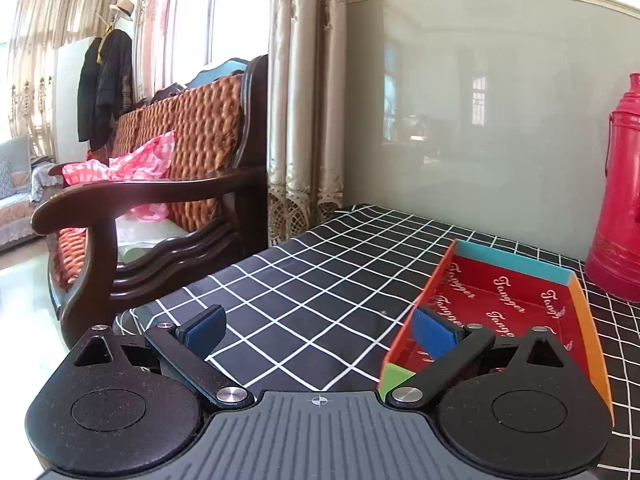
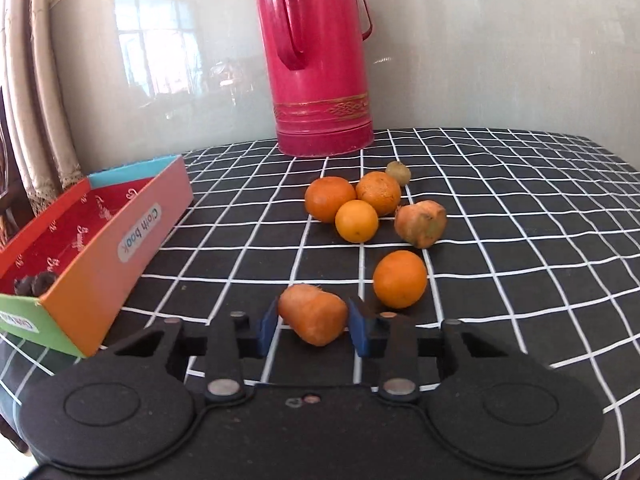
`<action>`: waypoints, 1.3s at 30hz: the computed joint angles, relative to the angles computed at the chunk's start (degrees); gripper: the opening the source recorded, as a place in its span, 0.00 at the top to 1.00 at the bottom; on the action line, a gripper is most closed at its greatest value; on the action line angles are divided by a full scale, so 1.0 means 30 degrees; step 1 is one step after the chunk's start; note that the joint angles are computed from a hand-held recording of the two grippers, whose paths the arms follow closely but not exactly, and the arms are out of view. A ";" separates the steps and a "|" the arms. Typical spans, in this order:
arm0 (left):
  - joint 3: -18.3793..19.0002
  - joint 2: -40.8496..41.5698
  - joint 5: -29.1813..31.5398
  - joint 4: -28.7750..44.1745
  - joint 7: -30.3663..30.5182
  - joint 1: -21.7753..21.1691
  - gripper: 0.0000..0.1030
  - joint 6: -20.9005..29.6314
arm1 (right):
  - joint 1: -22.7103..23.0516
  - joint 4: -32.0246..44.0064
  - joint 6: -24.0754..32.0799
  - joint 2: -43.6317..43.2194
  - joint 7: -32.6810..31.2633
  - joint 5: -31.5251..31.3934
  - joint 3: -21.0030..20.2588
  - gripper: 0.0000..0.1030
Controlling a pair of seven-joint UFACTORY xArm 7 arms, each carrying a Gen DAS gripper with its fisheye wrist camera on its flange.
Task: Organize fruits
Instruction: 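Grasp another dark fruit with the left gripper and place it in the box, then carry the orange carrot-like piece into the box and release with the right gripper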
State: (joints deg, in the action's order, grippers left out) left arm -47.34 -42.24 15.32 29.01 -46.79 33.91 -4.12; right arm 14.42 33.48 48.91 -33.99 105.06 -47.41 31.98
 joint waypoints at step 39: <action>0.1366 0.0145 -0.0855 -0.1109 0.2367 -0.2406 0.03 -0.1950 | 0.3149 0.2442 0.8269 0.1501 0.4149 -0.4549 0.0285 0.13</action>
State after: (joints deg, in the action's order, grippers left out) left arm -43.24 -41.81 12.75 25.68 -39.69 26.69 -9.97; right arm 23.86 40.81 73.72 -29.49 117.50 -61.06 32.83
